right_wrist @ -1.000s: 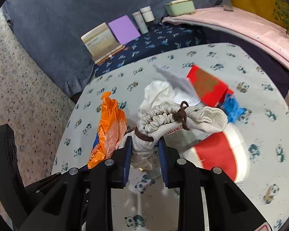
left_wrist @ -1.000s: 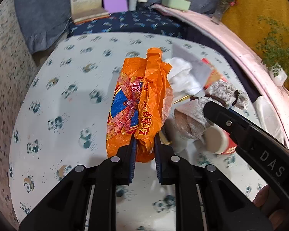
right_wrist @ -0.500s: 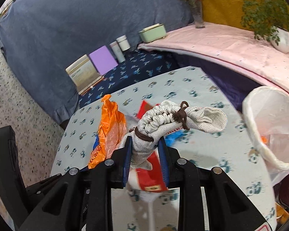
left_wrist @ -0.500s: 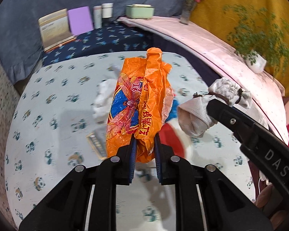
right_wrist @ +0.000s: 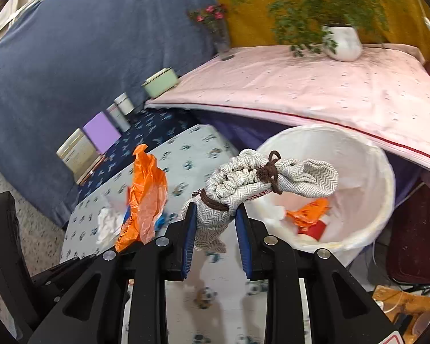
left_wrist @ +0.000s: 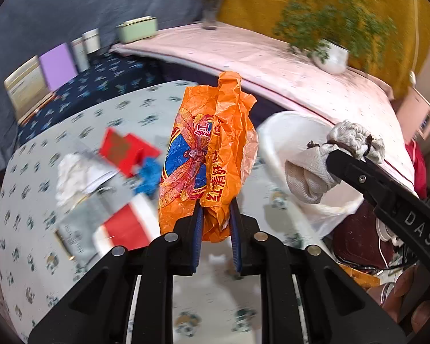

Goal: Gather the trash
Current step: 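Carry the orange bag and white glove to the bin and release both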

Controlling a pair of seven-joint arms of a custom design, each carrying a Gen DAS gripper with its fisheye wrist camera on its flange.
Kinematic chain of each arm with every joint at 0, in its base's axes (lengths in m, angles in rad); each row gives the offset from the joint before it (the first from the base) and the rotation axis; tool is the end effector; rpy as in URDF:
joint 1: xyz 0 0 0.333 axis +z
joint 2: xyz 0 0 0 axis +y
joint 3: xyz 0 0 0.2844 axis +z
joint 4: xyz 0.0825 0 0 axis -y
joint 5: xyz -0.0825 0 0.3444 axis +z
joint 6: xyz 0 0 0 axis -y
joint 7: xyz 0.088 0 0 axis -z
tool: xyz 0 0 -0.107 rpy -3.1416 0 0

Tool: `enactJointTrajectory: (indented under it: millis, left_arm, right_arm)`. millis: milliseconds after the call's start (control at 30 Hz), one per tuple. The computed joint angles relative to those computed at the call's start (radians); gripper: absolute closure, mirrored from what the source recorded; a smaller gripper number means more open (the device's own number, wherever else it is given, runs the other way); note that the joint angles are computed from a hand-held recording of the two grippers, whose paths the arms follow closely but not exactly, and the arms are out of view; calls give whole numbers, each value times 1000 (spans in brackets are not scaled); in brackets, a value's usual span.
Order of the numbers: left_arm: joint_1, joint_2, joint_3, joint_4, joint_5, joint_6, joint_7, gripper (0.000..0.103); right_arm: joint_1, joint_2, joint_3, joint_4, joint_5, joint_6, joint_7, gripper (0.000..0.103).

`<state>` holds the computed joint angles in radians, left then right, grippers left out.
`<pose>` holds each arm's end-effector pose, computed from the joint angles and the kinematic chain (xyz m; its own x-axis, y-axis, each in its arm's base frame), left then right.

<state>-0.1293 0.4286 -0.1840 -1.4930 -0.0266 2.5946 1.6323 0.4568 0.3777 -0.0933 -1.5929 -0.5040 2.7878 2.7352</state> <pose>0.6535 -0.1868 0.4915 -0.3290 -0.9423 0.0624 -0.7456 0.2186 -0.6295 0.6116 0.2668 0.4948 -0.1968 -0.9081 -0.3696 -0.6134 0.4082 -0.6761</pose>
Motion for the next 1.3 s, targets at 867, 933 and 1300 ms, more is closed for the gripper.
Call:
enactJointTrajectory:
  millis: [867,933,1300]
  left_arm:
    - [-186,497,-31,787,-18,-342,63,48]
    - [-190,529,-26,845,-18,-360,55,48]
    - [-163,503,6,798,9,-330,-19,48]
  right_arm:
    - [-173,-191,16,-306,-266,10,324,77]
    - [-176,-184,14,-298,-261,9,317,77]
    - [-164,-121,5,-227,-182,11,227,76]
